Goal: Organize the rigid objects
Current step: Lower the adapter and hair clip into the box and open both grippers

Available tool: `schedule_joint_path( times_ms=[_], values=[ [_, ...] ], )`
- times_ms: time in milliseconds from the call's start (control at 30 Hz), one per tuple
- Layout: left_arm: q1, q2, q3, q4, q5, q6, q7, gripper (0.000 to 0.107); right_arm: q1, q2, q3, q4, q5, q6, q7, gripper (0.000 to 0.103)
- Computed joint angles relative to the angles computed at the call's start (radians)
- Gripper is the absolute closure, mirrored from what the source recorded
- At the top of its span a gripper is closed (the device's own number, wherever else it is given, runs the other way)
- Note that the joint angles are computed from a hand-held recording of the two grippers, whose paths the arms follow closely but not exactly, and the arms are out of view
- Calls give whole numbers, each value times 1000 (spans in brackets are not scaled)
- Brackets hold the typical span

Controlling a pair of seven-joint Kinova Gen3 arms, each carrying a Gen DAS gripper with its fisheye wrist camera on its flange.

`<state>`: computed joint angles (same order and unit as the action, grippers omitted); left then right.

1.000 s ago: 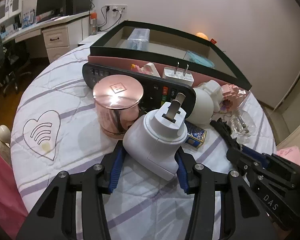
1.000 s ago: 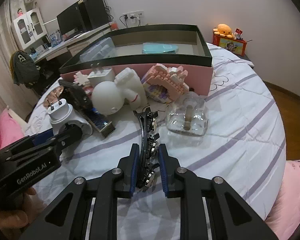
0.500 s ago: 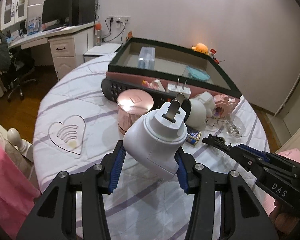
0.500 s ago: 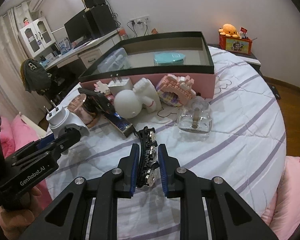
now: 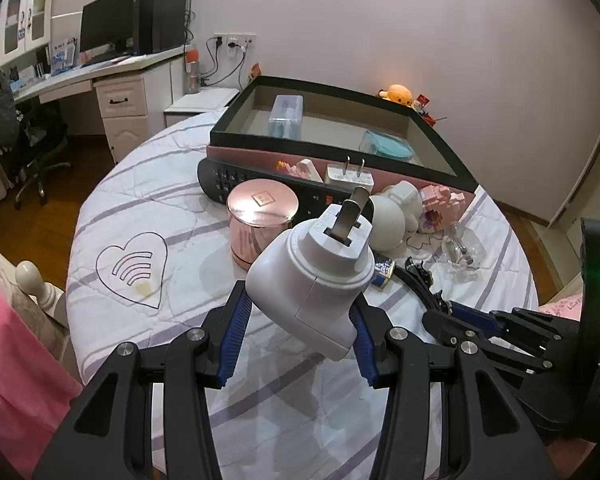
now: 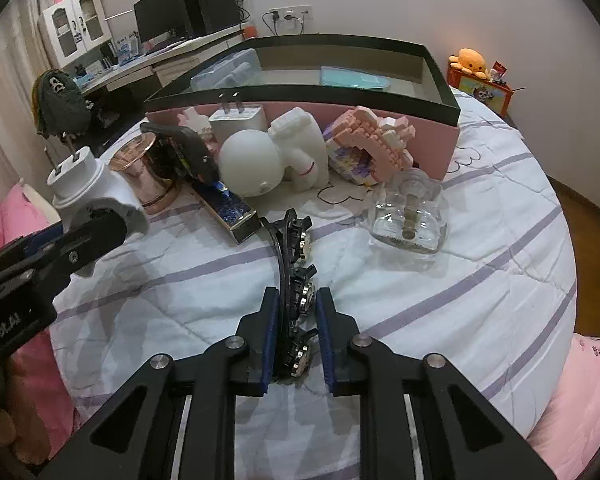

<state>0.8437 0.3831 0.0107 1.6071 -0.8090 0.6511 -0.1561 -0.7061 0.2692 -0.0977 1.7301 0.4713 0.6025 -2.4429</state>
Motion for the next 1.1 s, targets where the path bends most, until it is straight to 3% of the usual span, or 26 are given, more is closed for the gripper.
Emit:
schedule_joint_path(
  times_ms=[133,267,333,433,600,833,933,1100],
  values=[
    [4,-2,-6,-4,9,8,-7,60,26,-34,-6,40,-28,-60,5,85],
    [91,-3,-128,-4,77,-21,-57,60,45,-55,-16,51,-54,-81,27,85],
    [107,-5,-147,-3,82,-25,-60,60,49,-66,-17,63,-60,-99,22,85],
    [83,-13,-110,-6,58,-11,-47,60,48,-88,-16,77,-53,-116,8,85],
    [78,-16,-108,-48,58,10,-81,60,42,-119,-20,58,5,-114,-37,85],
    [19,52,-97,-265,86,85,-235,60,87,-97,-13,-63,35,-105,24,85],
    [-60,113,-34,-404,115,133,-333,60,123,-46,-1,-155,8,-101,99,85],
    [-229,257,181,-636,54,184,-453,60,185,74,14,-333,-102,-60,264,85]
  ],
)
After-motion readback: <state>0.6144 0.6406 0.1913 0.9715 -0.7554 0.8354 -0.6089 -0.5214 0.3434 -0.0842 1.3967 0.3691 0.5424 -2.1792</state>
